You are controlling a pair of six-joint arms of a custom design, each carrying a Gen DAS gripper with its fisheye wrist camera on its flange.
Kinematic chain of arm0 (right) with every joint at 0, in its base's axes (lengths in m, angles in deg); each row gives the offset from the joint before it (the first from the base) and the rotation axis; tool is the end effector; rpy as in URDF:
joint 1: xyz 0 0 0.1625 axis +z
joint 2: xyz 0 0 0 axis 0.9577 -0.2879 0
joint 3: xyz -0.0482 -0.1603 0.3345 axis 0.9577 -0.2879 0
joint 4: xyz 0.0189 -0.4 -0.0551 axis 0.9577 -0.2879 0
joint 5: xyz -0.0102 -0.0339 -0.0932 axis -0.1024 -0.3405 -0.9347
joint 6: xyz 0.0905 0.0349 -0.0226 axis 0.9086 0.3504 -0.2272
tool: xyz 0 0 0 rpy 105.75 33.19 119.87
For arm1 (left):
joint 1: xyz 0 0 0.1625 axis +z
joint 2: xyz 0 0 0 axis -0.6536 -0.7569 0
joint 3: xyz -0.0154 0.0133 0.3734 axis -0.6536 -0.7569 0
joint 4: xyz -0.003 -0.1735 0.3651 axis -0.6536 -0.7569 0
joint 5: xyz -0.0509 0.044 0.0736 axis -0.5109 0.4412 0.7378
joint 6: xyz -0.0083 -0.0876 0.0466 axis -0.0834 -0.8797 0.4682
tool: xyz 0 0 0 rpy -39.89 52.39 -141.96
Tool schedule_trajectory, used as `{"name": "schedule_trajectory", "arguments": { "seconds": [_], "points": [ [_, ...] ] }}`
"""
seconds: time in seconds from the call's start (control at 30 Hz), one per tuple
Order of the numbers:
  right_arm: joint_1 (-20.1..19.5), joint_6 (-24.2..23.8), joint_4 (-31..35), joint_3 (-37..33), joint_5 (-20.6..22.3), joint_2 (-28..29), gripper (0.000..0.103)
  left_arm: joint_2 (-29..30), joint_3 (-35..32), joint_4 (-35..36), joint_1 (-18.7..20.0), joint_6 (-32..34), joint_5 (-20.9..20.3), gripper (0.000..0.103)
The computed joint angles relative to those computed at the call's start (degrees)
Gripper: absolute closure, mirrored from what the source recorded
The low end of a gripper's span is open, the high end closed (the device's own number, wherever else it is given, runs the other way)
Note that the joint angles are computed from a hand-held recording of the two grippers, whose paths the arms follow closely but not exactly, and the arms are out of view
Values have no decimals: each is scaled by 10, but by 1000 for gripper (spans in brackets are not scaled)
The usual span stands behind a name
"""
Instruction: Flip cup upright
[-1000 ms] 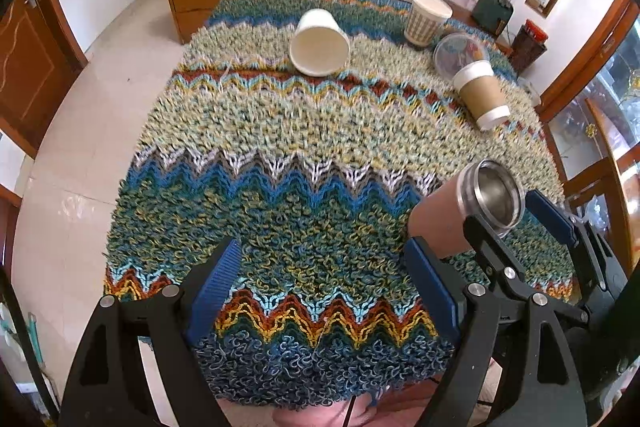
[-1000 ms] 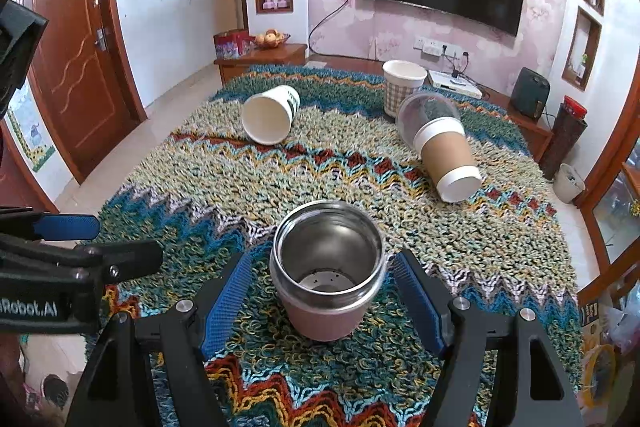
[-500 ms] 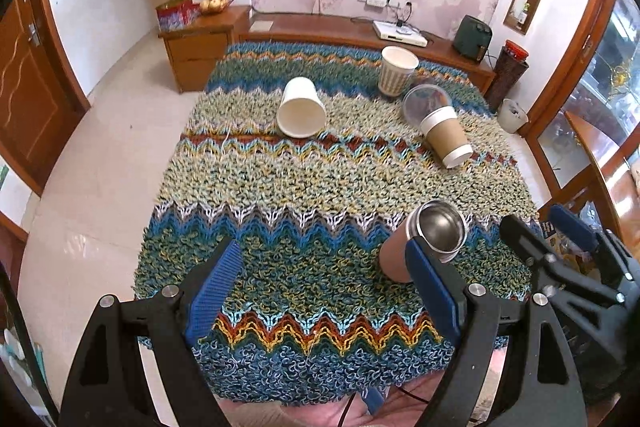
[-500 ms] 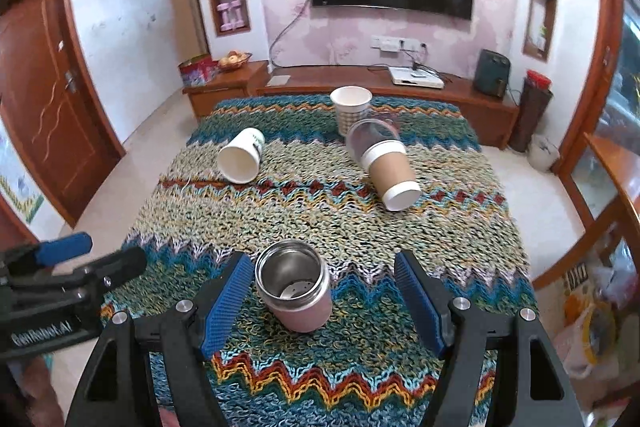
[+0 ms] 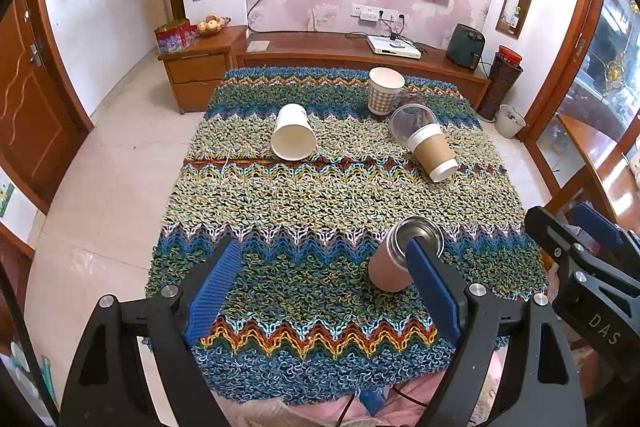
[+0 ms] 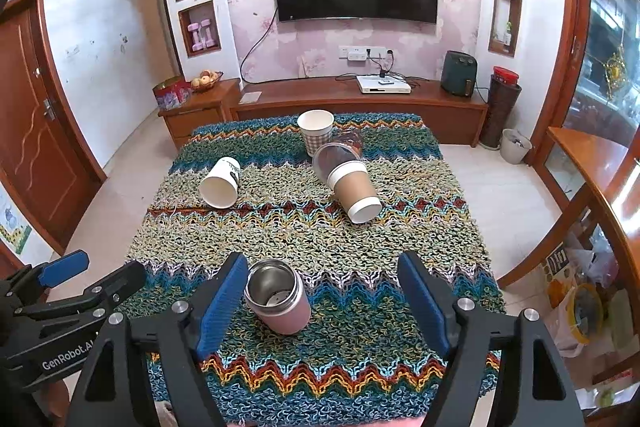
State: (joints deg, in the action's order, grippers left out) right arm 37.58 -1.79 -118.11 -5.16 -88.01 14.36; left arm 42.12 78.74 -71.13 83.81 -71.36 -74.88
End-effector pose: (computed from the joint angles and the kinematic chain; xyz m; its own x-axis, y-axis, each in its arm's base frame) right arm 0.3296 -0.6622 0.3334 -0.7349 -0.1629 0.6583 -0.5535 0.7050 -0.4434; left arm -0.3874 -0.6602 0.2790 -0.7264 -0.1469 -0.6714 0.3367 0.7756 -0.5339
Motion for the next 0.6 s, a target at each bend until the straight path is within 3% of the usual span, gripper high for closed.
{"name": "schedule_trajectory", "arguments": {
  "seconds": [0.6],
  "points": [
    [12, -20, -29, -9, -14, 5, 25, 18, -30, 27, 0, -8, -1, 16]
  ]
}}
